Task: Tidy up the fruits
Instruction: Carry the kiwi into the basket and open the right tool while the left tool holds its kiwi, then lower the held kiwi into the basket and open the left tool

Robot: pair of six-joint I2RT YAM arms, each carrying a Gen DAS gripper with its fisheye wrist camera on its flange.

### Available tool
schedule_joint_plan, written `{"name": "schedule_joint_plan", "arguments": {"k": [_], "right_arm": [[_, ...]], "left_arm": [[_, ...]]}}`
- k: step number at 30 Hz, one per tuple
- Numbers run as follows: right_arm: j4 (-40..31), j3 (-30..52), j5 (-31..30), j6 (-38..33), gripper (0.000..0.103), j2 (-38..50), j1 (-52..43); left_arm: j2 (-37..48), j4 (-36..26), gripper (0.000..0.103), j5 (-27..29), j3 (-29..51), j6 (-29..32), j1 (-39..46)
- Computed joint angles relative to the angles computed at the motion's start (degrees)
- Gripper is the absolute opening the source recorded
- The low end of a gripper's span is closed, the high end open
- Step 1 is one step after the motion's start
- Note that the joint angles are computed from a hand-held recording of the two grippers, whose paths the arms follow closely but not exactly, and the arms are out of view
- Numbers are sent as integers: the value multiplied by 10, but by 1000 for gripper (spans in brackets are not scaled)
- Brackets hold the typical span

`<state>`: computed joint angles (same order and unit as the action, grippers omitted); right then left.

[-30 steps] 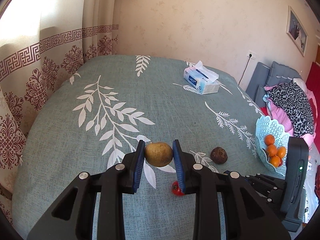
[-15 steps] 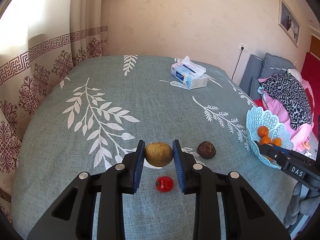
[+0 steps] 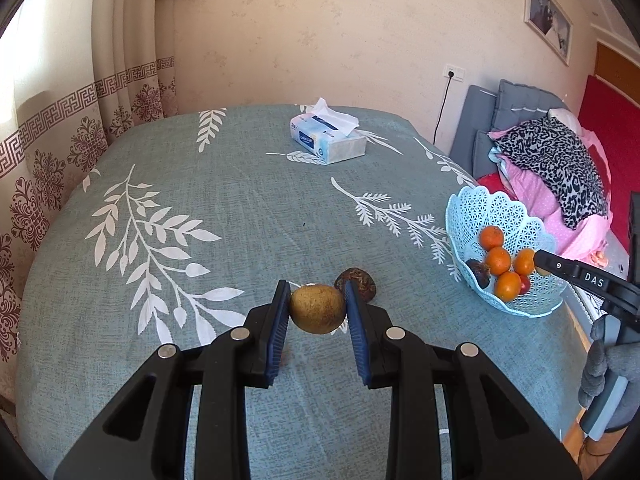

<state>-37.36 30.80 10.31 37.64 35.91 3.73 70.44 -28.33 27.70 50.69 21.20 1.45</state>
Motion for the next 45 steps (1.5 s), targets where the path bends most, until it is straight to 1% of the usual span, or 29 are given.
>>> {"name": "schedule_joint_plan", "arguments": {"k": [1, 3, 4, 5, 11, 16, 17, 20, 28, 33, 35, 37, 38, 39, 41, 43, 45], "right_arm": [[1, -2, -6, 2, 29, -1, -9], [3, -9, -28, 9, 36, -7, -37], [1, -11, -31, 19, 47, -11, -45], [1, -13, -32, 24, 51, -14, -52], [-15, -4, -23, 31, 51, -46, -64], [-27, 4, -18, 42, 51, -70, -73], [-29, 5, -20, 41, 53, -73, -77], [-33, 8, -35, 34, 57, -83, -99], [-43, 14, -88, 14, 57, -105, -168], [-42, 15, -101, 11, 57, -106, -181], [-42, 15, -106, 9, 57, -107, -186], [-41, 14, -109, 7, 57, -106, -189], [-42, 14, -111, 6, 57, -106, -191], [-42, 13, -113, 5, 57, -107, -193], [-42, 13, -113, 5, 57, -107, -193], [-40, 12, -113, 4, 57, -107, -194], [-40, 11, -109, 6, 57, -106, -186]], "left_arm": [[-4, -1, 29, -2, -1, -1, -8], [-12, -3, 29, -6, -3, -3, -20], [-14, -7, 29, -5, -3, -4, -26], [-16, -12, 29, -4, -1, -5, -31], [-30, -23, 29, -14, 0, -16, -73], [-19, -24, 29, -28, 8, -36, -134], [-14, -26, 29, -29, 11, -40, -147], [8, -29, 29, -30, 22, -50, -187], [49, -11, 29, -63, 42, -90, -294], [75, 6, 29, -82, 42, -101, -347], [77, 24, 29, -86, 32, -101, -362], [78, 37, 36, -89, 25, -104, -371], [80, 41, 49, -87, 24, -105, -369], [78, 46, 55, -85, 21, -108, -365], [76, 47, 56, -82, 19, -105, -356], [73, 42, 61, -85, 22, -107, -344], [68, 38, 62, -81, 24, -106, -329]]}}
